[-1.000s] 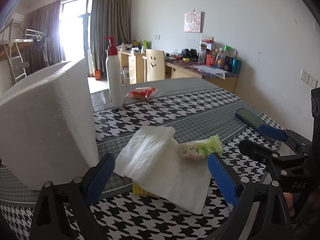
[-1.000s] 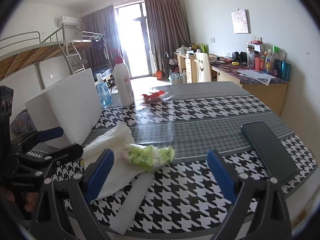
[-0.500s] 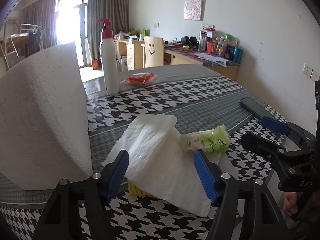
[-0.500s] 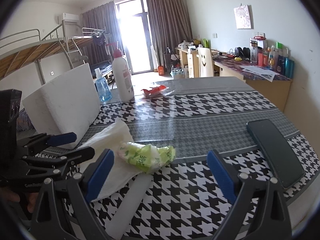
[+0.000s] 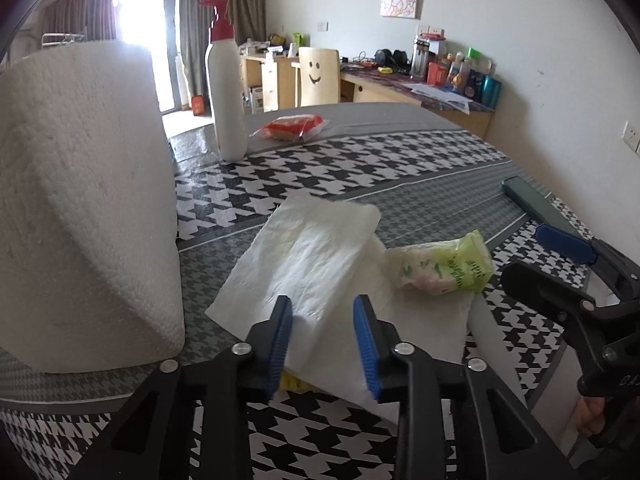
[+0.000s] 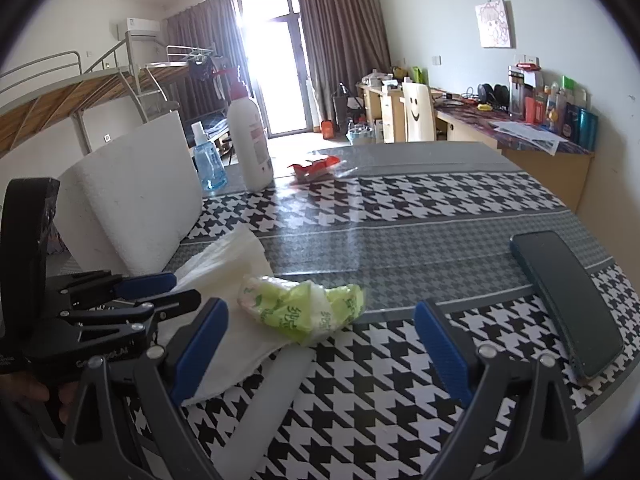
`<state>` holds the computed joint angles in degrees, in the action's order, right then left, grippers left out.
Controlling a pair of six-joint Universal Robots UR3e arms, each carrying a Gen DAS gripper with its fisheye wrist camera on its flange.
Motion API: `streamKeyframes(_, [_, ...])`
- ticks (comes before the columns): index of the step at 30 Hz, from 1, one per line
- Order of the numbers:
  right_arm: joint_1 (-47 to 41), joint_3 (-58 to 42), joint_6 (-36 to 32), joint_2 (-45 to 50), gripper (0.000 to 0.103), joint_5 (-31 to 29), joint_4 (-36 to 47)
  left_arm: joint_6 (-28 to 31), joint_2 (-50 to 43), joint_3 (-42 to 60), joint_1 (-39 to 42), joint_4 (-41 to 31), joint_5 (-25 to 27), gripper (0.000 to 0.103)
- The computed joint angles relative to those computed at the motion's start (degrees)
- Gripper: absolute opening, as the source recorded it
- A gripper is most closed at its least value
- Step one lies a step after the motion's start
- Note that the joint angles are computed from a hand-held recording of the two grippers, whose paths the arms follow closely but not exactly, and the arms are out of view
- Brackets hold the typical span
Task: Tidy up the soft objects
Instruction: 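Close the left tool on the white tissue while the right tool closes on the green packet, then lift the white tissue with the left tool while the right tool lifts the green packet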
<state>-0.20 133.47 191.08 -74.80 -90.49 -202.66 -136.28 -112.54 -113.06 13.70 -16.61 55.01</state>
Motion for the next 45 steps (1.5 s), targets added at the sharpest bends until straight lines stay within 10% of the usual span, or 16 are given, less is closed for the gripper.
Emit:
streamKeyframes(10, [0.0, -1.9, -0.4, 1.1, 0.096, 0.9, 2.4, 0.1, -0.5, 0.4, 0.1, 0.0, 1.6, 0.005])
streamKeyframes(24, [0.0, -6.1, -0.7, 2.9, 0.095, 2.7, 7.6, 4.1, 3.0, -1.3, 3.2, -4.9, -3.5, 0.004])
streamKeyframes(45, [-1.0, -6.9, 0.5, 2.2, 0.036, 5.0, 13.3, 7.2, 5.6, -3.3, 5.2, -7.9, -6.1, 0.004])
